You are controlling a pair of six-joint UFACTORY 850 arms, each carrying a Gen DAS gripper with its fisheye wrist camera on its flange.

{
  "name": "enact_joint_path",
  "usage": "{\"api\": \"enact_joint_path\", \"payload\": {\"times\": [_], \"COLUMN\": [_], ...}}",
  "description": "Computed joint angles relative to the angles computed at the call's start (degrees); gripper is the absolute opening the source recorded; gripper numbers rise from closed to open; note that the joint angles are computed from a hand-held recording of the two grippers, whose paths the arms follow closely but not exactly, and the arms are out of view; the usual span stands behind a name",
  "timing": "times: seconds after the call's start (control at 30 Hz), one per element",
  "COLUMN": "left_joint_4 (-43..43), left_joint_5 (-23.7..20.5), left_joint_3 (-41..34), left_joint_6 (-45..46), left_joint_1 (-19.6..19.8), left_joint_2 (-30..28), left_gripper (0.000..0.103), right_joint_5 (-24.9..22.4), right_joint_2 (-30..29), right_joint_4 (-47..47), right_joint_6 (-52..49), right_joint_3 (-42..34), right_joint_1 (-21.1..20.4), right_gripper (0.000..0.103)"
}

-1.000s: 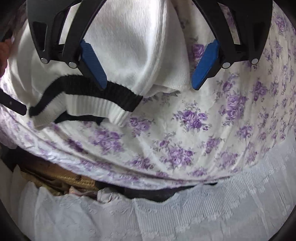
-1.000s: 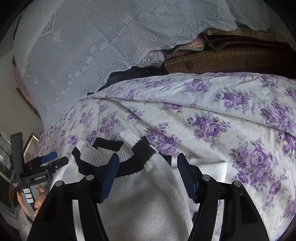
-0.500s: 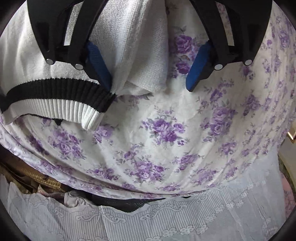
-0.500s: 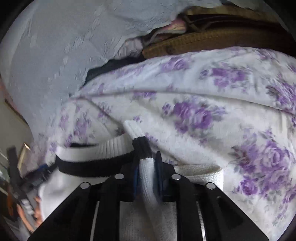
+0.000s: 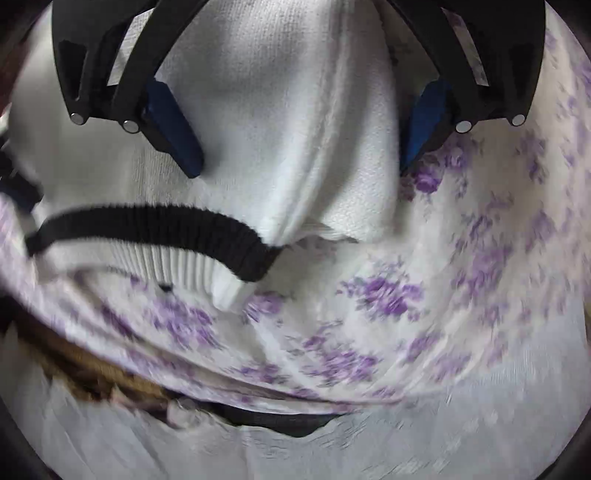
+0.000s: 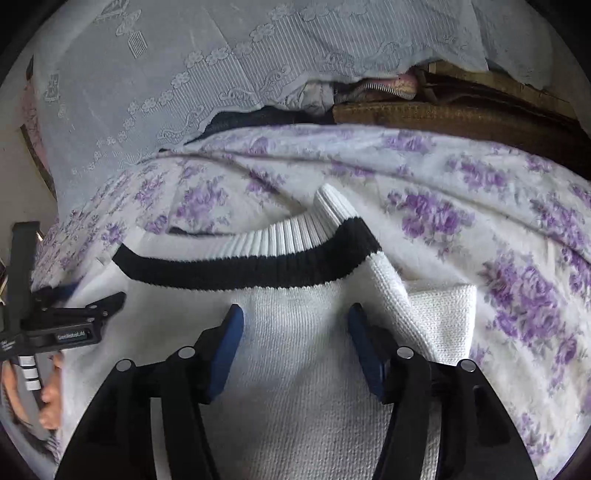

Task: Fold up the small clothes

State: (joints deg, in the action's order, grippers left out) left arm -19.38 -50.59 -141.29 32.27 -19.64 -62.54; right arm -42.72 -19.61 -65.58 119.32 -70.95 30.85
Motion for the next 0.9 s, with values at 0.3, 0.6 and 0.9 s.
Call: {"api": "enact_joint_path", "payload": {"times": [0.3, 0.6, 0.9], "left_joint_4": [-16.0, -7.1, -5.3], "left_joint_5": [9.9, 28.6, 30.5], "left_joint_3": [27.4, 46.0, 55.7], "left_joint_6": [17.3, 18.3, 21.9], "left_joint_1": [3.8, 1.5, 0.9], "left_joint_2": [17.3, 27.9, 33.6], "left_gripper": [0.098, 0.098, 0.099], "right_joint_5": [-10.4, -19.4, -15.9], "right_joint_2": [4.1, -1.0, -3.6], "right_joint_4": [-6.9, 1.2, 10.9], "right_joint_6": [12.8, 2.2, -7.5], "right_joint_3": [4.8, -0.9, -4.0], "right_joint_1": [8.6, 11.9, 12.9], "right_gripper": [0.072, 0.086, 0.100]}}
